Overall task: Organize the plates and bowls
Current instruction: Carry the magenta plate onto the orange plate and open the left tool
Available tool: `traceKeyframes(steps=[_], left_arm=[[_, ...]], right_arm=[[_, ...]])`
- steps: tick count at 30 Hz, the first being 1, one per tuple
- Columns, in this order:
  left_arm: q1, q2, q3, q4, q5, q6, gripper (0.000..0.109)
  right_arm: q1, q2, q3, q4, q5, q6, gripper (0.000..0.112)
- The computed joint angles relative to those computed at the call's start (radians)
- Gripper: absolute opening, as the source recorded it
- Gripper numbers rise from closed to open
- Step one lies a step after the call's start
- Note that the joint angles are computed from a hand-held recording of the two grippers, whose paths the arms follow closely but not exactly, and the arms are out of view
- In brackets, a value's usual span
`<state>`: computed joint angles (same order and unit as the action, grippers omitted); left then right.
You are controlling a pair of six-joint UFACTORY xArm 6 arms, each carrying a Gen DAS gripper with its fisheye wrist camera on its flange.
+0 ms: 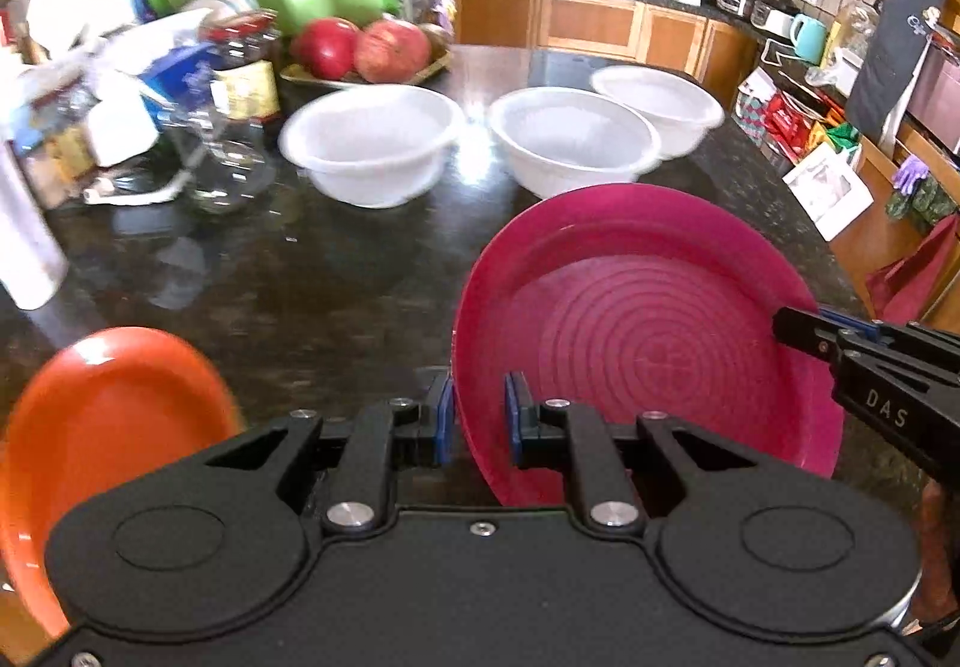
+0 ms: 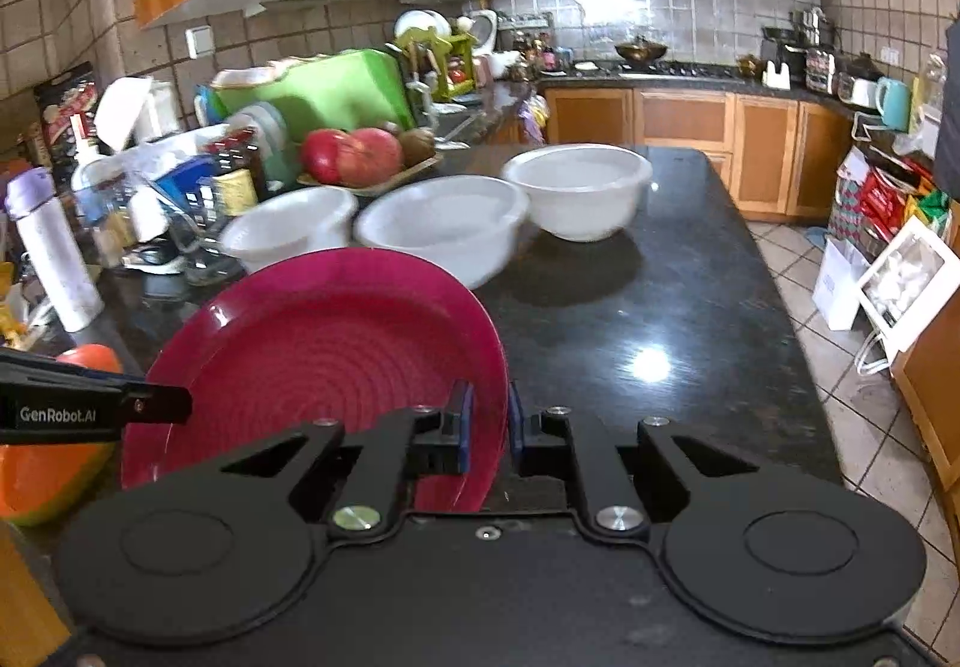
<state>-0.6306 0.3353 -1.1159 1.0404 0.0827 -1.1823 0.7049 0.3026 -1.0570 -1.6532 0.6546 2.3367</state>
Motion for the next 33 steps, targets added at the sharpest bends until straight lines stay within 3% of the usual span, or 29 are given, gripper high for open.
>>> traceKeyframes(steps=[14,23,29,33], left_arm=[[0.224,-0.194,0.200,0.297,-0.066,-0.196,0.023],[0.375,-0.230,0.275,0.343,-0.118,-0.187,0.023],[0.448,-0.200,0.271,0.357,-0.172,-0.155,0.022],[0.470,-0.174,0.269,0.277,-0.198,-0.050,0.022]], right_arm=[[0.122,0.251,-0.392,0.161,-0.009,-0.201,0.014],[0.154,0.467,-0.698,0.343,-0.048,-0.411,0.014],[0.178,0.572,-0.856,0.449,0.002,-0.514,0.014],[0.187,0.611,-0.915,0.493,0.032,-0.546,0.014]])
